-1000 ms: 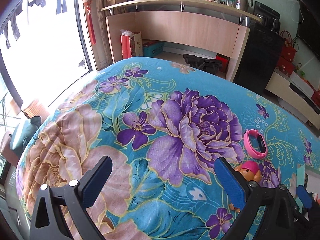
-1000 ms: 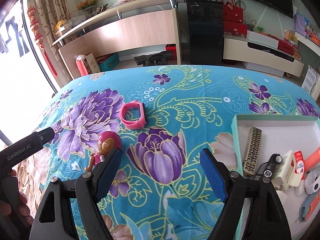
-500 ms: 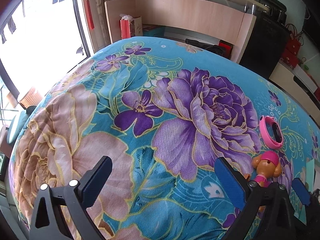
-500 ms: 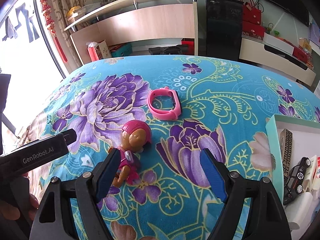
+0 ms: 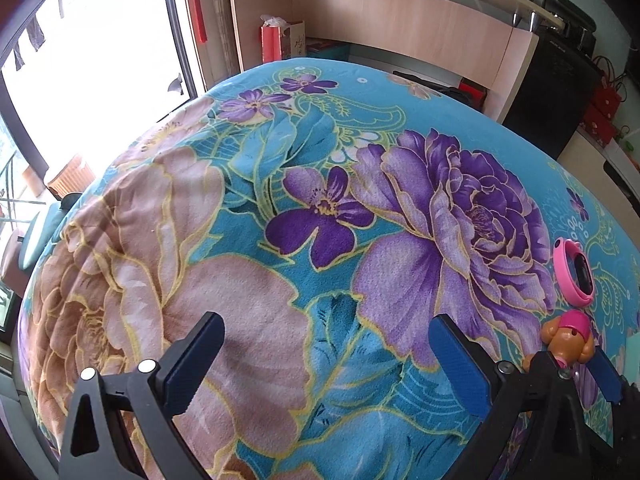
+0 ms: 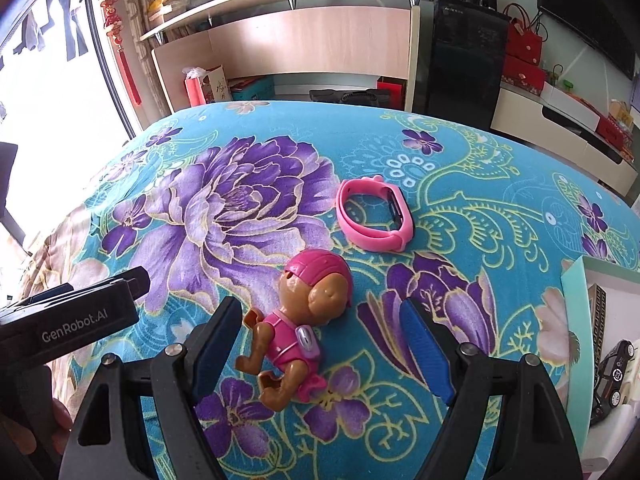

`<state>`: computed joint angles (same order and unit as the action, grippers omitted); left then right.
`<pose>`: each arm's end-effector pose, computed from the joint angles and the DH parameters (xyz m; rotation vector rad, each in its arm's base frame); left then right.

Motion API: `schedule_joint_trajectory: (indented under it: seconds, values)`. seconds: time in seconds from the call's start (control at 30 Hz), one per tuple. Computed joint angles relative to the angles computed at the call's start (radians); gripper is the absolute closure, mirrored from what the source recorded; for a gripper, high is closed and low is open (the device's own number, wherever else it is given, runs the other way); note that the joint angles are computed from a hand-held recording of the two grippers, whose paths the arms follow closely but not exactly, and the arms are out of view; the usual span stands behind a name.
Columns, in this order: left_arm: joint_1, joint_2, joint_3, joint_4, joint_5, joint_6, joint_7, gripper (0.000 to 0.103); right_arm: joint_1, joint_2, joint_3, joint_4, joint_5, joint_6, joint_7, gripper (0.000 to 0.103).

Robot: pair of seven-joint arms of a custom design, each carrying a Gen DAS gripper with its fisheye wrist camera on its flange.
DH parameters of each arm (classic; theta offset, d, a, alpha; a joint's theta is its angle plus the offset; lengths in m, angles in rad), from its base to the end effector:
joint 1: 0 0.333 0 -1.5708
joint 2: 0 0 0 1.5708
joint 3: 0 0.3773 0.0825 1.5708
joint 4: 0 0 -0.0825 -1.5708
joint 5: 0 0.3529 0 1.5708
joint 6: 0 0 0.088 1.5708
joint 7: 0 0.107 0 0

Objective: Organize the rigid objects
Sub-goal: 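Move the right tool to the pink-haired doll while the left tool approaches the pink watch band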

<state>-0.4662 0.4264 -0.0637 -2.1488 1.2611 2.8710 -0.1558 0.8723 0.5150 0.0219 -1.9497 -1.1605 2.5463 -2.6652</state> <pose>0.4684 -0.3339 0.2931 -1.9562 1.9131 -0.5546 0.3885 0.5004 0.2932 -1.6602 2.0032 -0.6210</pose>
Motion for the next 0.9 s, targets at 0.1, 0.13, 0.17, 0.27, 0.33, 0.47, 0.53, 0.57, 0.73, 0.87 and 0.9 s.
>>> schedule_joint_trajectory:
  seconds: [0.1, 0.13, 0.17, 0.27, 0.33, 0.47, 0.53, 0.57, 0.73, 0.87, 0.9]
  values:
    - [0.0, 0.003, 0.0, 0.005, -0.001, 0.002, 0.002, 0.0, -0.006, 0.019, 0.003, 0.016, 0.023, -0.002, -0.032, 0.021]
    - [-0.001, 0.005, 0.0, 0.007, -0.002, 0.004, 0.004, 0.0, -0.005, 0.021, 0.0, 0.016, 0.026, 0.001, -0.033, 0.021]
    - [-0.001, 0.006, 0.0, 0.01, -0.003, 0.006, 0.005, 0.0, -0.003, 0.02, -0.005, 0.012, 0.024, 0.005, -0.025, 0.021]
    - [-0.006, 0.014, 0.0, 0.02, -0.009, 0.011, 0.018, 0.0, 0.006, 0.006, -0.015, -0.007, 0.026, -0.02, 0.001, 0.021]
    - [-0.015, 0.017, 0.007, 0.026, 0.006, 0.021, 0.007, 0.0, 0.004, -0.008, -0.015, -0.027, 0.029, -0.036, 0.021, 0.021]
    - [-0.028, 0.024, 0.015, 0.048, 0.062, 0.051, -0.03, 0.0, -0.015, -0.037, -0.012, -0.078, 0.007, -0.03, 0.1, 0.021]
    - [-0.036, 0.031, 0.014, 0.066, 0.097, 0.056, -0.051, 0.0, -0.025, -0.051, -0.006, -0.1, -0.003, -0.035, 0.128, 0.021]
    - [-0.038, 0.036, 0.012, 0.077, 0.115, 0.059, -0.06, 0.0, -0.03, -0.058, -0.003, -0.111, -0.007, -0.038, 0.141, 0.021]
    - [-0.048, 0.066, -0.01, 0.133, 0.176, 0.059, -0.086, 0.0, -0.059, -0.087, 0.02, -0.155, -0.016, -0.053, 0.181, 0.022]
    - [-0.045, 0.096, -0.026, 0.188, 0.265, 0.089, -0.162, 0.0, -0.078, -0.099, 0.036, -0.175, -0.011, -0.055, 0.183, 0.022]
    - [-0.042, 0.103, -0.033, 0.202, 0.287, 0.095, -0.179, 0.0, -0.081, -0.1, 0.039, -0.179, -0.011, -0.052, 0.182, 0.022]
